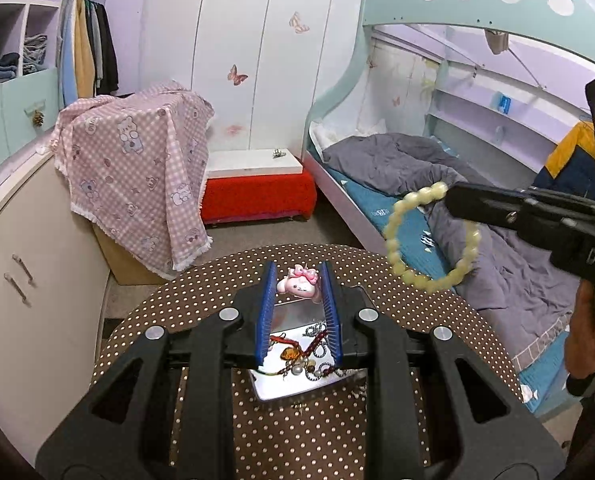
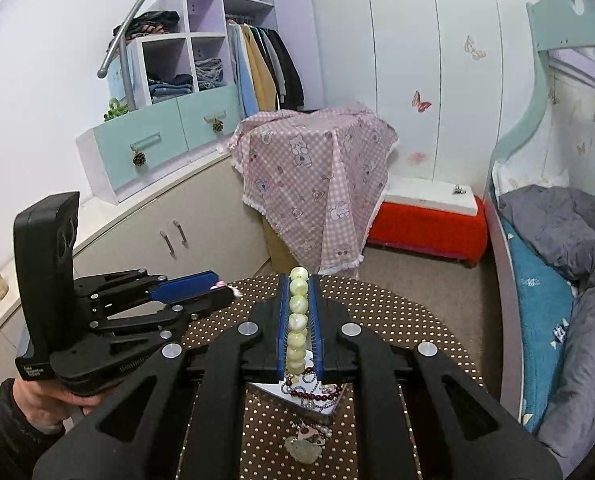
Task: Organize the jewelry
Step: 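Carry the charm and bracelet over the tin and open both grippers, then lift both grippers from the tin toward the remaining jewelry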
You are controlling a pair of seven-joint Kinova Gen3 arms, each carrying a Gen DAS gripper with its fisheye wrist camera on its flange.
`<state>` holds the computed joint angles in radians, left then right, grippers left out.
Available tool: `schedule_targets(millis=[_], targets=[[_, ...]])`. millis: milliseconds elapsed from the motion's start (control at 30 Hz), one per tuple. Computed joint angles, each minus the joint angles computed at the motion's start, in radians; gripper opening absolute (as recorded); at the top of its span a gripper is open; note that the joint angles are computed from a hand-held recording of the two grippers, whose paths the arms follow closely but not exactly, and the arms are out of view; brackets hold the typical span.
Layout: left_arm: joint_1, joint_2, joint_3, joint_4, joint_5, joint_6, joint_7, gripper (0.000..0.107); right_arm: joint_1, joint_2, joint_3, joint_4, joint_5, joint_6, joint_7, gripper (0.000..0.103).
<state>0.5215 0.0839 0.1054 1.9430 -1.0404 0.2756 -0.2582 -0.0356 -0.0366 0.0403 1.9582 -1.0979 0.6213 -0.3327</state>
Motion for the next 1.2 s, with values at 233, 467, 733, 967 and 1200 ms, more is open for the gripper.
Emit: schedule_targets(millis=[233,467,733,967,1200], targets=[[0.058,0.043,-0.029,-0.046,-0.055,0.119,0.081,0.095,0.036,0.095,-0.027,-0.045,0.002,0.013,-0.096,0.074],[0.097,-0.012,-0.015,0.026,-0.255,0.221,0.340,0.095,0.087,0.041,-0.008,0.033,-0.126,-0.031,-0.038,0.095],[0.041,-0.077,0.100,0.103,-0.366,0.291,0.516,0.095,0.076,-0.012,0.022,0.076,-0.128,-0.038,-0.015,0.095],[0.000,-0.110,0.182,0.156,-0.399,0.339,0.599,0.095,0.047,-0.060,0.051,0.125,-0.141,-0.048,0.027,0.095],[0.001,-0.121,0.210,0.204,-0.398,0.357,0.655,0.095,0.024,-0.082,0.074,0.163,-0.122,-0.072,0.018,0.095]])
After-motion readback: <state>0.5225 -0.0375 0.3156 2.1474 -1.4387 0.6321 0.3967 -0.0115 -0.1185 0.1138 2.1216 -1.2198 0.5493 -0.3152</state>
